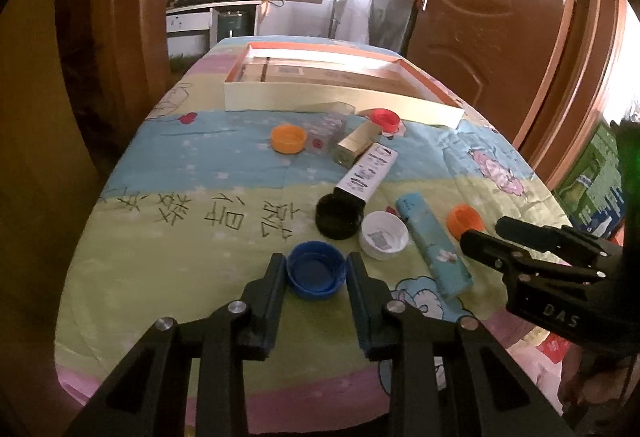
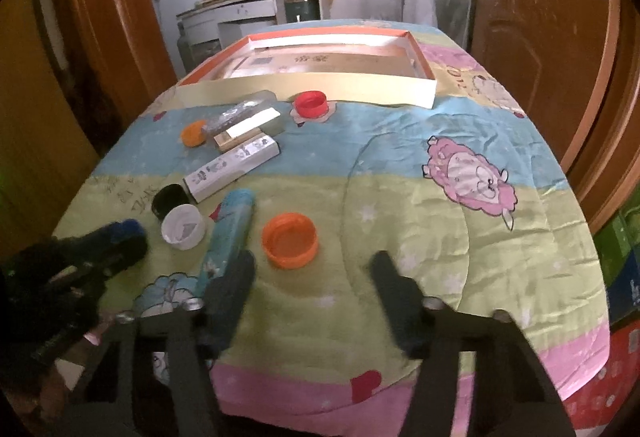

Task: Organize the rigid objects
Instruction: 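Lower the left tool to the blue cap while the right tool lowers to the orange cap, then close the left tool on the blue cap while the right tool grasps the orange cap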

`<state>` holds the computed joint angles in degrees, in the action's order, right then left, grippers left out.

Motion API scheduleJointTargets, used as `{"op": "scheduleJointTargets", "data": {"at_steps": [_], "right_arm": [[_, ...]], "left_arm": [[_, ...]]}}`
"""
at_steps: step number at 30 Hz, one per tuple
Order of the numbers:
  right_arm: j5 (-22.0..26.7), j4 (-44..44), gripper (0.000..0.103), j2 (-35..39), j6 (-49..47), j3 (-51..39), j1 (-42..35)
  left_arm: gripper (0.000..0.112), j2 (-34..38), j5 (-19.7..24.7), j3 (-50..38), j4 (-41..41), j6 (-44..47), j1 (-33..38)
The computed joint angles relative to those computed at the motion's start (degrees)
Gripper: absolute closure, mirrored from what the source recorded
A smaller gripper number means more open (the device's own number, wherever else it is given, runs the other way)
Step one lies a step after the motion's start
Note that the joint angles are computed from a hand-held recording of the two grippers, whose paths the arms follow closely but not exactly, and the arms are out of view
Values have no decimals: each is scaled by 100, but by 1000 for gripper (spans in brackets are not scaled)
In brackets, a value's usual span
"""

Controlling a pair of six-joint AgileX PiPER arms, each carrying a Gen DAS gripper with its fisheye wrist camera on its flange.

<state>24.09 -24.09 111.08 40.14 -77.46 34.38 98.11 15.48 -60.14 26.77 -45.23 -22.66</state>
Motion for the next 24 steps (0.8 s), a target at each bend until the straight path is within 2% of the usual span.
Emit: {"op": "scheduleJointTargets", "data": {"at_steps": [4,8,10,11,12,14,21,24], "right_arm": [[-17,60,49,58,-218,-66,-5],[21,-78,50,169,-259,-209,76],[112,-368,60,266,-89,-326,138],[113,-395,69,276,-97,-343,142],[78,-317,72,273,-185,-343,125],[4,-44,73,251,-398,-304,58],[-37,-4,73,108,-487,-262,33],[-21,245,73,69,-805,-416,-53]], "left_arm": [[81,31,56,-55,-272,223,29],[81,-17,54,-48,-188,132,-7],[81,-62,83,-38,2,-57,-43],[81,-82,90,-38,9,-68,-40],[81,-98,101,-38,43,-111,-39],[81,-118,161,-64,61,-170,-51],[81,-65,494,-464,-278,153,44],[81,49,692,-831,-618,575,144]]}}
